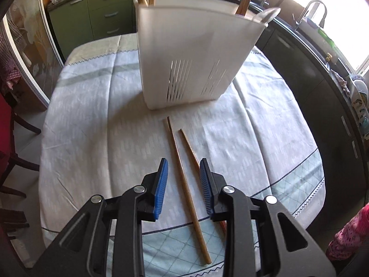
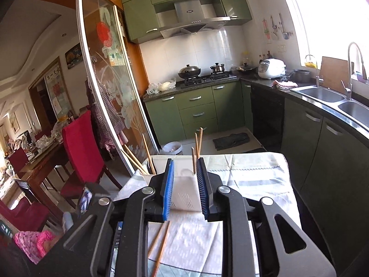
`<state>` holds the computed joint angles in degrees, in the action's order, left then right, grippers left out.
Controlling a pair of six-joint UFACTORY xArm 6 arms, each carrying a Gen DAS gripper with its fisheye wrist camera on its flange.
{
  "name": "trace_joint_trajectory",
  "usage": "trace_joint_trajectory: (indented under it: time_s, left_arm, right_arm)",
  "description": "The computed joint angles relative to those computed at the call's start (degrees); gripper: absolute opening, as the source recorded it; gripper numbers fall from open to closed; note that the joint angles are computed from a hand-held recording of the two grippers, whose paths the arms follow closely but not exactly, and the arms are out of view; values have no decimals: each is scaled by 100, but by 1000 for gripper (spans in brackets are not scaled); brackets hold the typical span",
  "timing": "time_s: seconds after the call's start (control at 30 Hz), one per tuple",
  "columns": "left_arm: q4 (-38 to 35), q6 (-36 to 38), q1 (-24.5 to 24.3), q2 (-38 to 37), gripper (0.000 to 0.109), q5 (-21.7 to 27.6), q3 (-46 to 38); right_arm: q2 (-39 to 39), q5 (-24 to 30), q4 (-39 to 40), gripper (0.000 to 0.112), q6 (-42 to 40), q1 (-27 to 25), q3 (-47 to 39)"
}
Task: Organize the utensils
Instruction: 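Grasp a wooden chopstick with the left gripper and lift it while the right reaches for another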
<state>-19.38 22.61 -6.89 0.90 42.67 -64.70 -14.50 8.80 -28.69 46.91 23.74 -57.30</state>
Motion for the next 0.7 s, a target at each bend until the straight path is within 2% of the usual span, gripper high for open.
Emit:
trace_joint_trajectory:
  time_s: [0.13,0.3,0.43,0.7]
  left_arm:
    - [534,-546,-146,439,27,-197,-194]
    - [810,-903,-228,684,27,-358,-286]
    - [988,-1132,-266,771,19,-477,-271]
    - [1218,-1368,-359,866,17,-650,-251]
  right_arm:
    - [-623,-70,290,26,-22,-203,869]
    - [-978,-23,950,26,-505,-401,1358]
    - [-1021,-92,1496,26,-918,-403,1490]
    - [-777,-44,2008,26,-1394,-246,1259]
